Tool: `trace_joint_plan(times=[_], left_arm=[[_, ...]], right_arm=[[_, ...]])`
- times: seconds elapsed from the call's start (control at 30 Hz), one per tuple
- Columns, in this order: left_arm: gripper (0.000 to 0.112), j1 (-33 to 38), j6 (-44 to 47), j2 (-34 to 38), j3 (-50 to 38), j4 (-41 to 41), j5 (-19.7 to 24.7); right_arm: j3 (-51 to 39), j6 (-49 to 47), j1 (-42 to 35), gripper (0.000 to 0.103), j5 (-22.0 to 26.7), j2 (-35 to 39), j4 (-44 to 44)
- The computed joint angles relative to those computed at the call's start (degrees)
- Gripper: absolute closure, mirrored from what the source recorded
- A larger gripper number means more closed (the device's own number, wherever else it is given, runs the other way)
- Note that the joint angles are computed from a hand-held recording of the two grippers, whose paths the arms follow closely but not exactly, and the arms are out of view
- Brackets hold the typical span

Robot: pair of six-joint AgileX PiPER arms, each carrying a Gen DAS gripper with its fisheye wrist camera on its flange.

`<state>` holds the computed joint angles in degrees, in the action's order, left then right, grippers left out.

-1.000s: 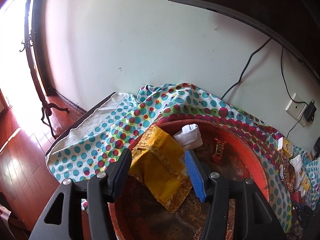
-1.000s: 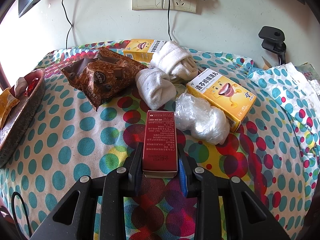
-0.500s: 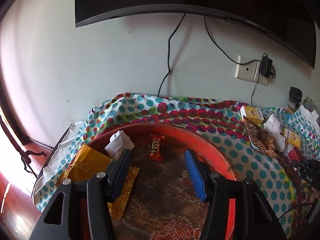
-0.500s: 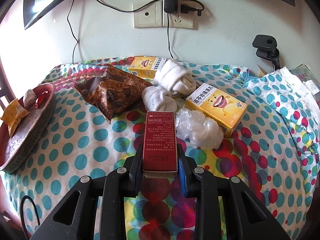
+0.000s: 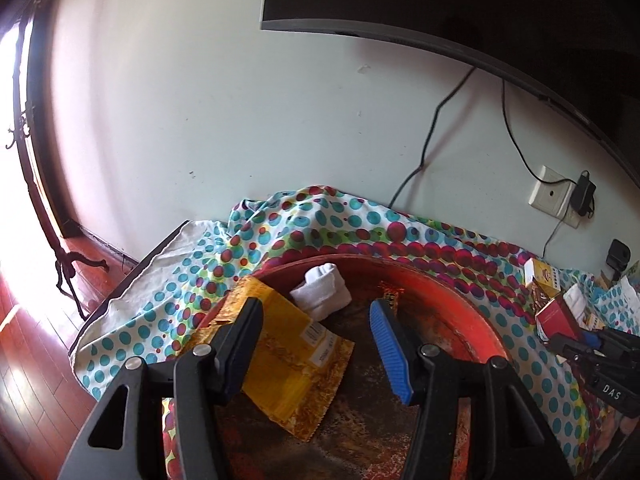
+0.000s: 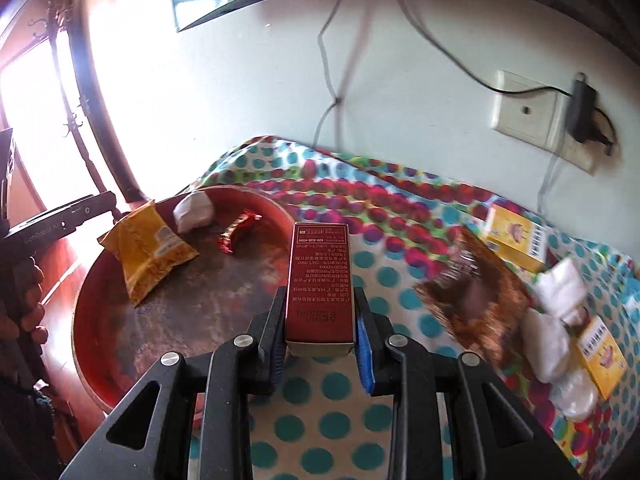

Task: Organize objects
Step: 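Carry the red medicine box with right tool into the tray and release it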

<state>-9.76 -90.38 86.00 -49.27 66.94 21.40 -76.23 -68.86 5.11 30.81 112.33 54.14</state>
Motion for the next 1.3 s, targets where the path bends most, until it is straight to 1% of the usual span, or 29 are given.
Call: trace_joint_plan(times=[0.13, 0.23, 0.3, 0.33, 0.43, 0.6, 0.77, 0.87, 1.0, 1.03, 1.07, 1.1, 1.13, 1.17, 1.3], left_arm=[[0.055, 4.6, 0.4, -1.5, 2.1, -2.3, -2.9], [0.055, 6.3, -0.2, -1.6, 2.8, -2.0, -3.6], [0.055, 7.2, 1.5, -1.0, 2.6, -4.1, -4.3], [0.055, 7.6, 2.0, -0.8, 2.6, -4.7, -4.9], [0.055, 8.1, 3.5, 0.1, 2.3, -6.6, -5.8], [0.055, 8.5, 3.5, 0.8, 2.1, -6.9, -7.8], [0.055, 8.5, 4.3, 2.0, 1.7, -7.6, -8.4], [0.055, 8.5, 4.3, 2.2, 1.6, -7.6, -8.6], [0.055, 8.7, 5.8, 2.7, 1.3, -9.4, -8.7], [0.055, 8.7, 6.2, 2.9, 1.2, -10.0, -8.5], [0.055, 8.7, 6.7, 2.9, 1.1, -10.4, -8.5], [0.055, 8.6, 6.3, 2.9, 1.1, -9.9, -8.4], [0.055, 8.4, 5.9, 2.9, 1.1, -9.7, -8.4], [0.055, 8.3, 5.9, 2.9, 1.1, -9.7, -8.5], [0.055, 6.9, 4.5, 3.1, 0.7, -7.9, -8.0]], right_arm=[[-12.6, 15.3, 7.4, 0.076, 3.9, 7.9, -12.9], [-24.7, 26.5, 11.3, 0.076, 9.7, 15.0, -21.2], [-31.5, 32.3, 13.7, 0.076, 12.1, 19.0, -25.7], [-36.1, 35.4, 15.0, 0.076, 14.5, 21.6, -28.5], [-47.5, 40.6, 17.1, 0.076, 20.5, 28.1, -32.8], [-55.6, 44.4, 19.2, 0.076, 23.6, 32.7, -35.9], [-62.9, 47.0, 20.9, 0.076, 26.3, 37.0, -38.9], [-64.8, 47.7, 21.4, 0.075, 26.8, 38.3, -39.9], [-60.9, 46.8, 21.4, 0.074, 23.7, 36.5, -39.2], [-60.2, 46.4, 21.2, 0.072, 23.5, 36.1, -38.6], [-58.7, 45.7, 21.1, 0.062, 22.8, 35.3, -38.0], [-55.4, 45.3, 21.0, 0.056, 20.5, 33.6, -37.8], [-52.9, 45.0, 21.0, 0.047, 18.5, 32.2, -37.8], [-50.1, 44.0, 20.7, 0.045, 16.9, 30.6, -37.0], [-38.5, 38.0, 18.1, 0.045, 12.4, 23.4, -30.5]])
